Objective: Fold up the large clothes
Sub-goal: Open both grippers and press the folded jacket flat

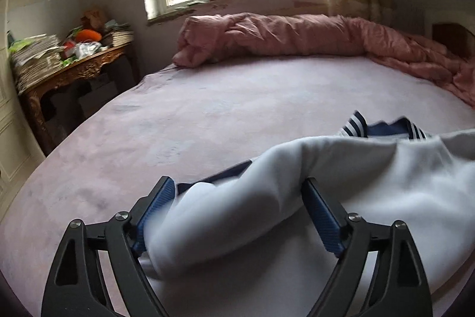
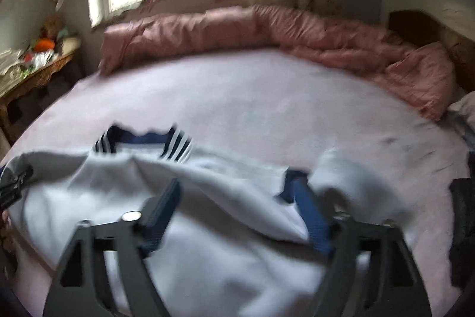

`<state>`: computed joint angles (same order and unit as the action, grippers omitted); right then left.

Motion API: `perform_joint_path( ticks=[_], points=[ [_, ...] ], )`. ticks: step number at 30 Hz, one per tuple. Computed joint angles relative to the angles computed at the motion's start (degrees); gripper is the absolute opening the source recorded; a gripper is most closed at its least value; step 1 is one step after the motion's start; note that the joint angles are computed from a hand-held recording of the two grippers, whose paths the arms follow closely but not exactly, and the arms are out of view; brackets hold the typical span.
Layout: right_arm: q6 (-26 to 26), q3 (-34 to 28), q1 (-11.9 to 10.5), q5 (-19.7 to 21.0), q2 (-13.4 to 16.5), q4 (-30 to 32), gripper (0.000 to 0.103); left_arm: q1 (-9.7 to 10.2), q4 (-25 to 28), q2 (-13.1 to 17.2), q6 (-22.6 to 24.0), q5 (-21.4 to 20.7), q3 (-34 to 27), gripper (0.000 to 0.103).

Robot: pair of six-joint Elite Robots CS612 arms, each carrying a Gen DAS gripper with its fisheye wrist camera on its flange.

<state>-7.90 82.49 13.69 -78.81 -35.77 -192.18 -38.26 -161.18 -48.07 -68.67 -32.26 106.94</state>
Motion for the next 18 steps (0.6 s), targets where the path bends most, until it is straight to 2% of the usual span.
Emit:
perform_joint_path(
  ticks=[2, 3, 6, 9, 11, 12, 13, 14, 15, 16, 17, 18],
  points=[
    [-0.6, 0.7, -0.1, -2.7, -0.2, -3.8, 0.086, -0.31, 1.3, -0.5, -3.4, 2.6, 0.8, 0.092],
    [-0.2, 0.9, -0.3, -3.4, -0.3, -4.7, 0.086, -0.39, 1.0, -0.7, -4.4, 3.5, 1.2, 0.097],
    [3.8, 1.0, -1.8, -2.4, -0.6, -3.8, 0.087, -0.16, -4.1, -1.0, -3.7, 2.8, 2.8, 0.099],
    [8.5, 0.2, -3.8, 2.5, -0.6, 0.8, 0.089, 0.87, -11.2, -0.7, -2.8, -1.8, 4.1, 0.099],
    [8.2, -0.7, -5.6, 10.7, -0.6, 8.7, 0.089, 2.00, -17.4, -0.1, -0.8, -6.8, 4.7, 0.099],
    [6.7, -1.6, -6.3, 14.6, -0.2, 13.0, 0.089, 2.52, -20.4, 0.3, 0.0, -9.1, 5.0, 0.089],
    [6.1, -1.9, -6.6, 16.1, 0.0, 14.9, 0.089, 2.81, -22.2, 0.6, 0.2, -10.5, 5.2, 0.066],
    [6.4, -2.3, -6.6, 15.6, 0.4, 15.4, 0.088, 3.04, -24.6, 1.0, 0.9, -11.6, 5.4, 0.051],
    [6.7, -2.5, -6.4, 14.5, 0.6, 15.3, 0.076, 2.95, -25.7, 1.1, 1.0, -11.3, 5.6, 0.028],
    [6.2, -2.7, -6.3, 14.7, 0.9, 15.4, 0.060, 2.77, -27.9, 1.4, 2.0, -11.0, 5.8, 0.011],
    [5.8, -2.9, -6.5, 16.9, 1.1, 15.1, 0.021, 2.49, -31.6, 1.8, 3.8, -10.5, 6.1, 0.011],
    [6.5, -2.7, -6.3, 17.9, 1.4, 12.4, 0.007, 1.84, -32.8, 2.0, 3.9, -8.0, 6.2, 0.010]
  ],
)
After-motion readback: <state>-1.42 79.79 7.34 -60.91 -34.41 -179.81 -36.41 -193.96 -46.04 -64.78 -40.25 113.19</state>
